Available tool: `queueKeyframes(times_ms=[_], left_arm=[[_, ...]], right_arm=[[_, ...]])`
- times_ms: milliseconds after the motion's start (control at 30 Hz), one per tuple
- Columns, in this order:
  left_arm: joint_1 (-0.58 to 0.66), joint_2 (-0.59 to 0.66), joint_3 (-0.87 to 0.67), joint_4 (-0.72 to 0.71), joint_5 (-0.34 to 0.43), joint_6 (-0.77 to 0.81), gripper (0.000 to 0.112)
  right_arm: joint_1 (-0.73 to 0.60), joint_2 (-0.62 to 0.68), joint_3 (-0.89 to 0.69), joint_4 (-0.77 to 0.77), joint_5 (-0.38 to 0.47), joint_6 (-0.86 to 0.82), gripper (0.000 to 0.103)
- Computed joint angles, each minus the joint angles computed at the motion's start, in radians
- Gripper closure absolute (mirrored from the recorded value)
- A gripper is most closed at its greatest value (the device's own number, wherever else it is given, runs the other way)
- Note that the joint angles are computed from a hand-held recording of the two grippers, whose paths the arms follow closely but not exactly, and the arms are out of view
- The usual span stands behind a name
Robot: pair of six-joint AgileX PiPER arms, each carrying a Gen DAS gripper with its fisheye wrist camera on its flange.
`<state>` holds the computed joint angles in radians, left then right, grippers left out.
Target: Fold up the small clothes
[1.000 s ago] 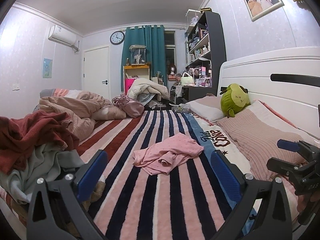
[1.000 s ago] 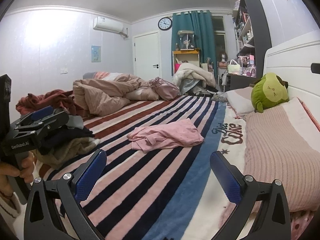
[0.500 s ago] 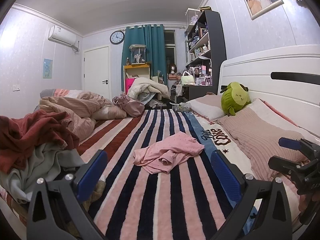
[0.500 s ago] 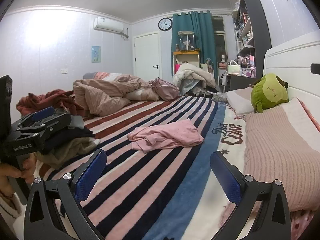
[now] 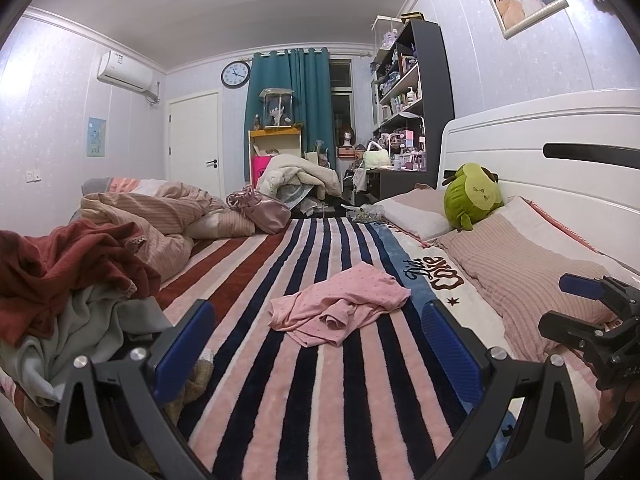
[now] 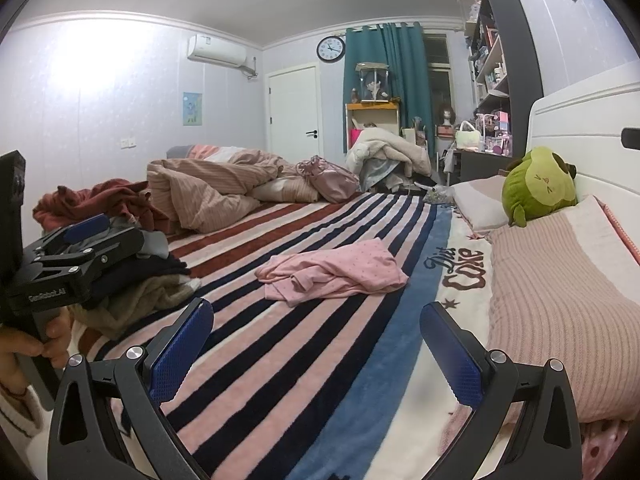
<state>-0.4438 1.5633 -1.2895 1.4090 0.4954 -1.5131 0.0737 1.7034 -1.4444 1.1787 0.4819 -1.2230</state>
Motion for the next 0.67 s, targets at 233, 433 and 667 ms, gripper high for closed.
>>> queueKeyframes(times_ms=[233,433,667], left_arm=[[0.002,-0.005,0.009,0.004,-0.001,-0.005,0.01],[0.004,-0.002,0.007,0.005,-0.001,-0.006,0.01],[0.057,0.082,-0.061,-0.048,-0.002,0.056,0.01]], right_arm=[[0.0,0.0,0.001,0.004,-0.001,-0.001,0.0],[0.003,0.001,-0.001,-0.002,-0.002,0.007,0.0],[0.038,-0.015,0.011,-0.043,-0.033,0.057,0.0]])
